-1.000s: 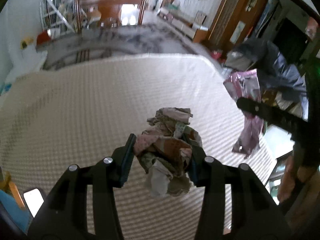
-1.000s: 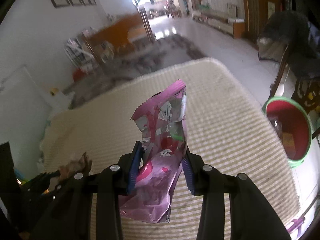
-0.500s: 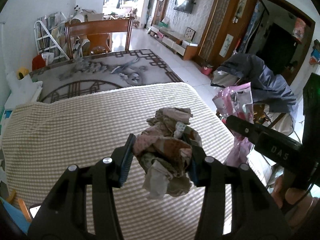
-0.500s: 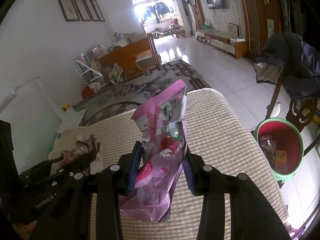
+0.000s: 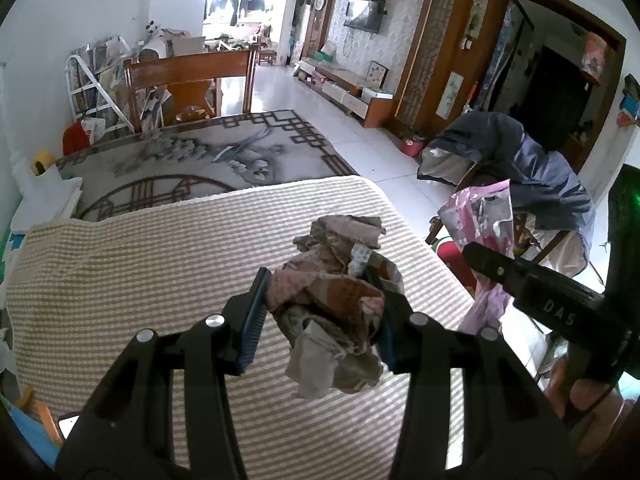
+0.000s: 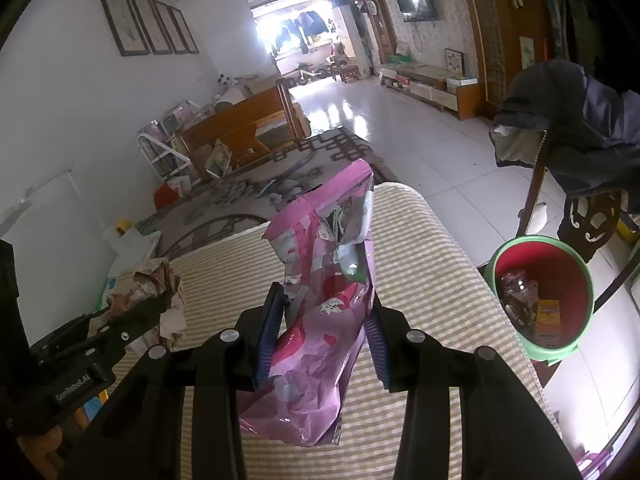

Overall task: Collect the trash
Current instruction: 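Lift and carry the crumpled paper and pink wrapper over the red bucket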

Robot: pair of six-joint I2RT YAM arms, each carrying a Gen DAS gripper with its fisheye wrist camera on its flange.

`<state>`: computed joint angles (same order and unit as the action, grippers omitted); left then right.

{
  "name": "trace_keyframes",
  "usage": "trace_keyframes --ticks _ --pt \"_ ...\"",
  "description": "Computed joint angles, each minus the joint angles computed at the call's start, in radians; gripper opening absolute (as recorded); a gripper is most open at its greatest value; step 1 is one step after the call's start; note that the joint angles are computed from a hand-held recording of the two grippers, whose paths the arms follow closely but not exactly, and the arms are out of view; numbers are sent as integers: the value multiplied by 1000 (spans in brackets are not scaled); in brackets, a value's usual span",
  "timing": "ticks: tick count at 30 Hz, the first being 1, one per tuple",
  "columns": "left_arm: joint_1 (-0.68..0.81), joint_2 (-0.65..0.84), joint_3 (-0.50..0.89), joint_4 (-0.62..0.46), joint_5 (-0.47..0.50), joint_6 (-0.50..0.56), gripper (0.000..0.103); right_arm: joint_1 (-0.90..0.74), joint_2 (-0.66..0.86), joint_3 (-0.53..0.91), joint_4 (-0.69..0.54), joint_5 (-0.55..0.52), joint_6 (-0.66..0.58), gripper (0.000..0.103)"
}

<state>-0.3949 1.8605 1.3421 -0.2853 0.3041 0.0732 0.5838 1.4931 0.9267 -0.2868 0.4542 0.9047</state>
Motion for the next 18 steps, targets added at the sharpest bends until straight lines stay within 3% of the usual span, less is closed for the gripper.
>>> trace_keyframes --ticks 18 --pt "-112 57 75 -11 -70 -61 45 -159 -120 -119 35 -100 -95 40"
